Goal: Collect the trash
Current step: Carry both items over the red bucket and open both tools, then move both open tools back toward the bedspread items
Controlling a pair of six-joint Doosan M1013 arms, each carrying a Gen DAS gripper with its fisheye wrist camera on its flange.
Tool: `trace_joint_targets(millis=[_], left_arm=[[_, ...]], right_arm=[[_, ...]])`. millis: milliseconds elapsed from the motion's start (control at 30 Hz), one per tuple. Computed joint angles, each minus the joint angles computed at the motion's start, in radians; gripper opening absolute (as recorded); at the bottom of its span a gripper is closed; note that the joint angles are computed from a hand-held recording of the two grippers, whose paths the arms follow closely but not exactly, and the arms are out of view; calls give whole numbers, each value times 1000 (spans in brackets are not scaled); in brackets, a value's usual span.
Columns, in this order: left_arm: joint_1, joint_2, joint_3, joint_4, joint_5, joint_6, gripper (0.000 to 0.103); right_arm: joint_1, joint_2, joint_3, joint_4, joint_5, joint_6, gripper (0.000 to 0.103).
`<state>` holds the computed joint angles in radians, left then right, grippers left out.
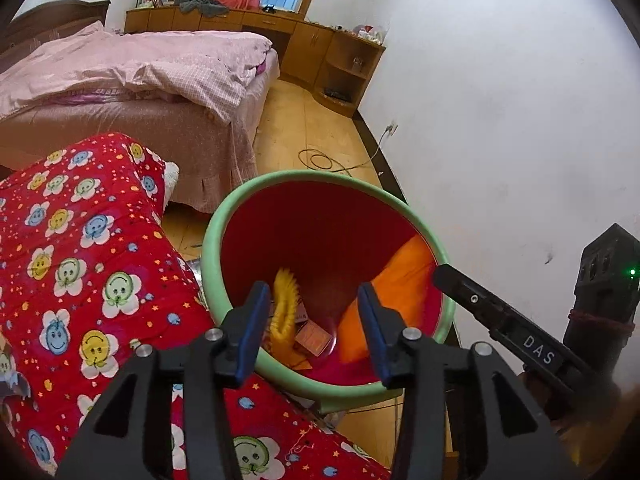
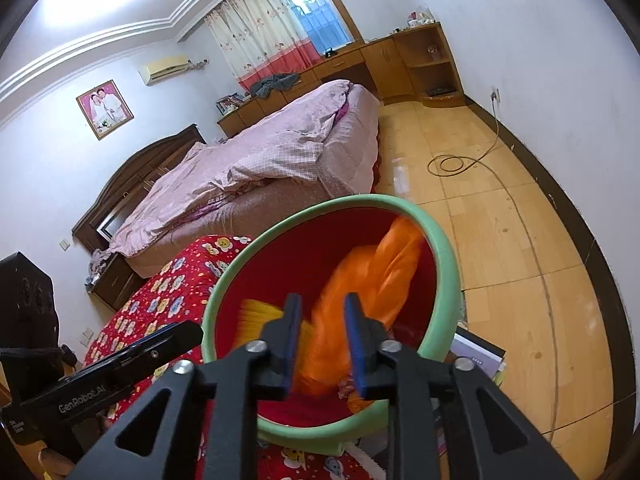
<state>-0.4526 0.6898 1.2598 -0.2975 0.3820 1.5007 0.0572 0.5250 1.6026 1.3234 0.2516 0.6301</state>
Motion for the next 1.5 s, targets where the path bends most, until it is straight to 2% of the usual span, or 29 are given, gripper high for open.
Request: trace_joint_targets(millis=[300,500,600,700,933,1067,1400,1500], left_arm=[[2,-47,59,56,-45,-72,46],[6,-94,127,190,-83,-237,46],[10,-124,172,295,-102,-359,46],[13,-154,217,429,-113,-503,50],[28,-213,300,699,-97,-818,52],[33,-240,340,842,-55,-960,52],[63,-301,451,955,4,-1130,53],[78,-303,469,932,27,-1134,56]], right_arm=[[4,-24,25,128,-1,-122,44],[8,-44,50,221,12,-213,50],[15,-56,63,247,16,-245,53],[24,-63,69,235,23,-238,59],[50,-72,76,173,44,-185,60],[67,-78,82,126,56,-149,60],[100,-85,102,63,85,-103,61],[105,-84,103,37,94,-79,62]])
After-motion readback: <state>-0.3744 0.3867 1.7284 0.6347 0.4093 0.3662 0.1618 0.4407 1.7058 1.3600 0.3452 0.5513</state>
